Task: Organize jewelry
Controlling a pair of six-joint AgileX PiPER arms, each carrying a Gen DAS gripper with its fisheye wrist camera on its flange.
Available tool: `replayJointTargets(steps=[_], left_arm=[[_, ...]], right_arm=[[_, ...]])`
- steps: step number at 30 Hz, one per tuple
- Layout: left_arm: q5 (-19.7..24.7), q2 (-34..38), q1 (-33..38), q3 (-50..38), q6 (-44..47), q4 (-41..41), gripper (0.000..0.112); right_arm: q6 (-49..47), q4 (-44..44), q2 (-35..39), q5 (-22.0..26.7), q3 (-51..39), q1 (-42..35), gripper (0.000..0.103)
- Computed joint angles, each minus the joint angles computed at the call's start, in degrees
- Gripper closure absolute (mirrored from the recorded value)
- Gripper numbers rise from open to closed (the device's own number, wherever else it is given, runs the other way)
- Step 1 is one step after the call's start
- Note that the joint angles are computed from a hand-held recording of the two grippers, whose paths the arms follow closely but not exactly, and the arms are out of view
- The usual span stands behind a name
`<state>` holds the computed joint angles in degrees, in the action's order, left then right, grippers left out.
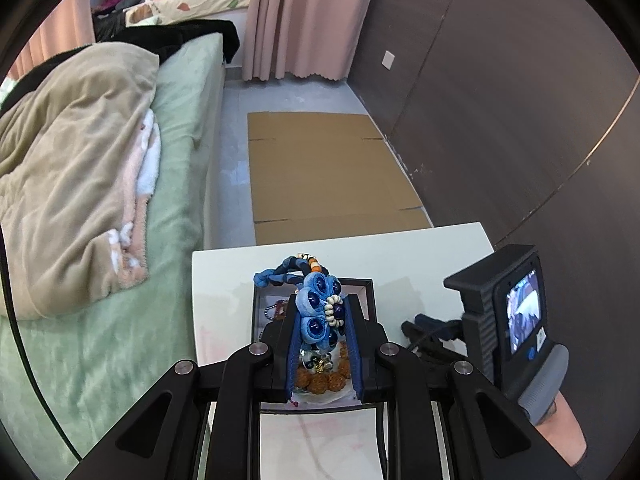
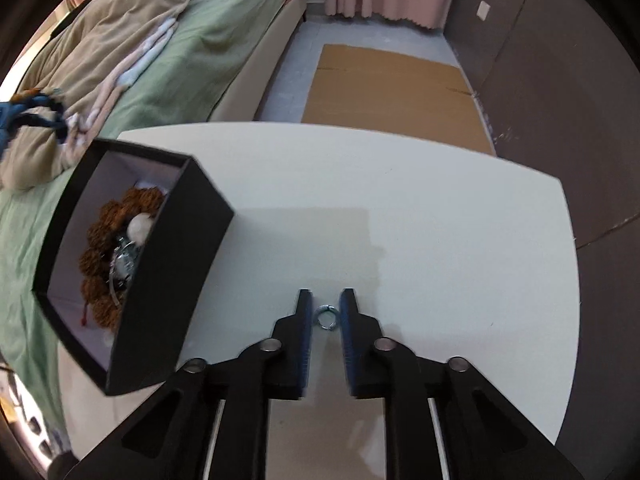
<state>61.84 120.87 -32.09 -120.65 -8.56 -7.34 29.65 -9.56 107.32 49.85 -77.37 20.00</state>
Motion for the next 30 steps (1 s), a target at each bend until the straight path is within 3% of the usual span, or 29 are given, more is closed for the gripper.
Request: replayJointTargets(steps=[6, 10, 12, 14, 17, 22, 30], left_arm=[[-1.5, 0.1, 0.0, 2.8, 0.5, -1.9, 0.091], [-2.2, -0.4, -0.6, 4.4, 2.2, -3.2, 0.091], [-1.9, -0.2, -0.5, 4.3, 3.0, -4.6, 0.084], [-1.5, 0.0, 0.0, 4.0, 2.7, -5.4, 0.058], [-4.8, -2.5, 0.3, 7.9, 0.6, -4.1, 0.034], [-5.9, -5.2, 1.2, 11.7, -0.7, -2.4, 0.033], [-7.2, -9.2, 1.6, 16.5, -1.6, 0.9, 0.033]], right_arm=[[-0.7, 1.0, -2.7, -1.8, 3.1, -0.7, 0.089], [-1.4, 4.3, -8.3, -6.0, 6.7, -3.0, 0.089], [-1.4, 4.9, -11.6, -8.1, 8.5, -3.2, 0.089], [-2.9, 7.4, -13.6, -10.1, 10.0, -3.9, 0.089], [-6.5, 12.8, -14.4, -12.5, 10.9, -5.3, 0.089], [-15.9, 24.3, -16.6, -17.5, 12.4, -5.7, 0.089], [-15.7, 26.4, -15.0, -24.7, 9.9, 1.4, 0.088]])
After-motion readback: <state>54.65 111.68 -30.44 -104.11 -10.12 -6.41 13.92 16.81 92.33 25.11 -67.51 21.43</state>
